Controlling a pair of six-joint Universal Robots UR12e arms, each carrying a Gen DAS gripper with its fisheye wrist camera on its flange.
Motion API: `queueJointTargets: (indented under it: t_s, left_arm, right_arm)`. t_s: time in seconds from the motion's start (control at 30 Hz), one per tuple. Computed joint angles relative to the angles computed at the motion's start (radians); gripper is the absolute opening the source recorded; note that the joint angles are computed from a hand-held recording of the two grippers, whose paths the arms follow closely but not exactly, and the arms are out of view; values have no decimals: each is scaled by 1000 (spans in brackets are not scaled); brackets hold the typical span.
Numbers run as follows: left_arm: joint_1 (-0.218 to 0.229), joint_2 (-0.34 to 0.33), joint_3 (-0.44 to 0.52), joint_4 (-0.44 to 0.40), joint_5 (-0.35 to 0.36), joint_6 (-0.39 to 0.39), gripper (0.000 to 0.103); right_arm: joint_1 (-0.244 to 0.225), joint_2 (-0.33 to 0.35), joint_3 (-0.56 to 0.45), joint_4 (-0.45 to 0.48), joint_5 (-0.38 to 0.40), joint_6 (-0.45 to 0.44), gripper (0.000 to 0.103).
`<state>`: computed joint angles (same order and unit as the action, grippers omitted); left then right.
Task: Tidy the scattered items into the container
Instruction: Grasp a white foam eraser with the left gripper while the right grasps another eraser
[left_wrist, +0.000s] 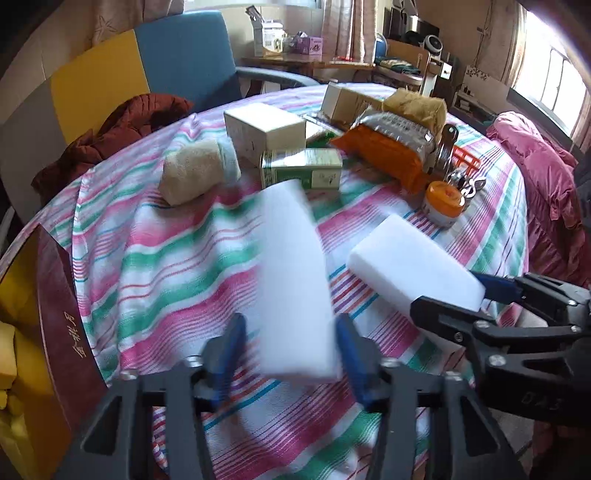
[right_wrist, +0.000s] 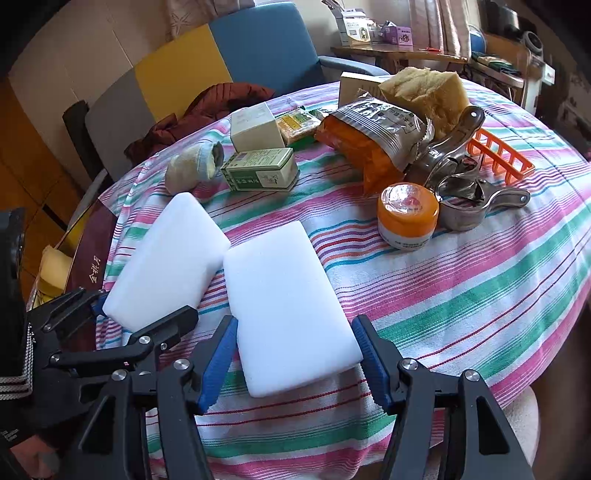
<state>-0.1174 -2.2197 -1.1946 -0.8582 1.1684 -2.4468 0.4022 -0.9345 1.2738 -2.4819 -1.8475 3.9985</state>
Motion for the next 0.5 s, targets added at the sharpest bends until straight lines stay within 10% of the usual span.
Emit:
queueJointTargets:
  t_s: [0.13, 0.5]
  left_arm:
    - [5, 16, -8, 32, -6, -30, 22]
    - [31, 44, -31, 23, -62, -58, 19]
  right_arm:
    - [0, -1, -1, 2, -1, 17, 64]
    - [-4, -25, 29, -50, 65, 110, 62]
